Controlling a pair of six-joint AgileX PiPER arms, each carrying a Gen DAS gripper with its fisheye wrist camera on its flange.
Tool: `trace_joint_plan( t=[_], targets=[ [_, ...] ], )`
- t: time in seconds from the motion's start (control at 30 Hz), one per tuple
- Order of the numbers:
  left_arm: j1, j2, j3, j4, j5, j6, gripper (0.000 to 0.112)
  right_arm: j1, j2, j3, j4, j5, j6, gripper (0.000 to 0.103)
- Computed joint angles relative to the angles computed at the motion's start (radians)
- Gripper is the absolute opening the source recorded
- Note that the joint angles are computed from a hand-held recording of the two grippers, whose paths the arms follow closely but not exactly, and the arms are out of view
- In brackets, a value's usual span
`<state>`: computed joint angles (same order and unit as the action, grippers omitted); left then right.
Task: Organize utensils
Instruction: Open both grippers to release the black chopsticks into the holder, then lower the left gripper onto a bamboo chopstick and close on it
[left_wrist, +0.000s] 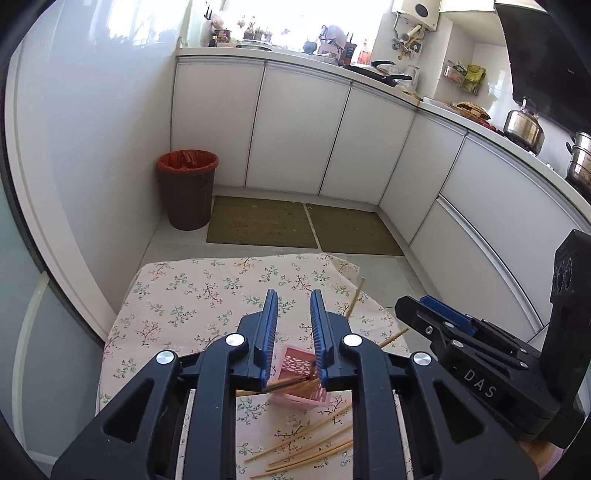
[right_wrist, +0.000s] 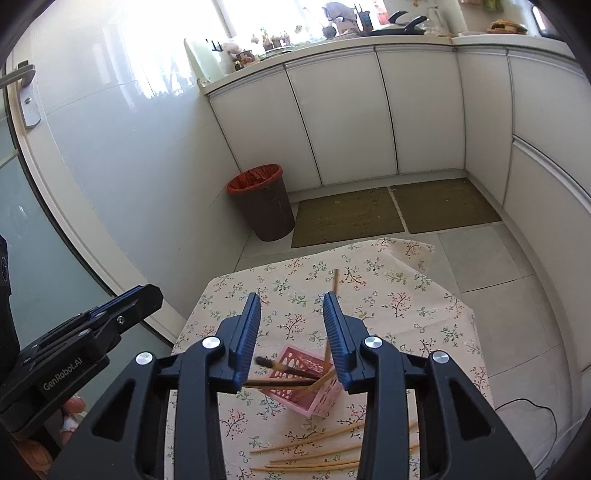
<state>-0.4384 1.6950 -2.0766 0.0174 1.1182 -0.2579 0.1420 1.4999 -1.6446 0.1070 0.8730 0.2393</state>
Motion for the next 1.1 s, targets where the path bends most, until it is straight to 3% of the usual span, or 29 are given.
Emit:
trace_joint_plan(
  t=[0.17, 0.27, 0.47, 0.53, 0.6, 0.63, 0.73, 0.9, 1.1],
  targets=[
    [-0.039, -0.050, 0.057, 0.043, -0.010, -0.021, 0.026, 0.004, -0.084, 0.054, -0.058, 0.020, 0.023, 0.038],
    [-0.081, -0.091, 0.122, 0.082, -0.025, -0.057, 0.037, -0.003, -0.139, 0.095, -0.090, 0.040, 0.047, 0.049],
    [-0.167, -0.156, 0.231, 0.151, -0.027, -0.120, 0.042, -0.083, -0.260, 0.215, -0.072, 0.053, 0.070, 0.070],
    [-0.204, -0.172, 0.260, 0.188, -0.026, -0.147, 0.049, -0.110, -0.287, 0.246, -0.061, 0.060, 0.067, 0.081],
    [-0.234, -0.189, 0.292, 0.214, -0.032, -0.171, 0.072, -0.150, -0.319, 0.288, -0.016, 0.067, 0.029, 0.088],
    [-0.257, -0.198, 0.309, 0.235, -0.037, -0.192, 0.076, -0.166, -0.328, 0.301, 0.004, 0.075, 0.014, 0.092],
    [-0.308, -0.197, 0.325, 0.268, -0.023, -0.213, 0.079, -0.254, -0.374, 0.371, 0.091, 0.097, -0.049, 0.093],
    [-0.355, -0.178, 0.354, 0.272, 0.004, -0.212, 0.086, -0.526, -0.440, 0.524, 0.292, 0.145, -0.204, 0.094],
    [-0.378, -0.098, 0.359, 0.201, 0.028, -0.143, 0.094, -0.758, -0.417, 0.662, 0.411, 0.203, -0.311, 0.094]
  ],
)
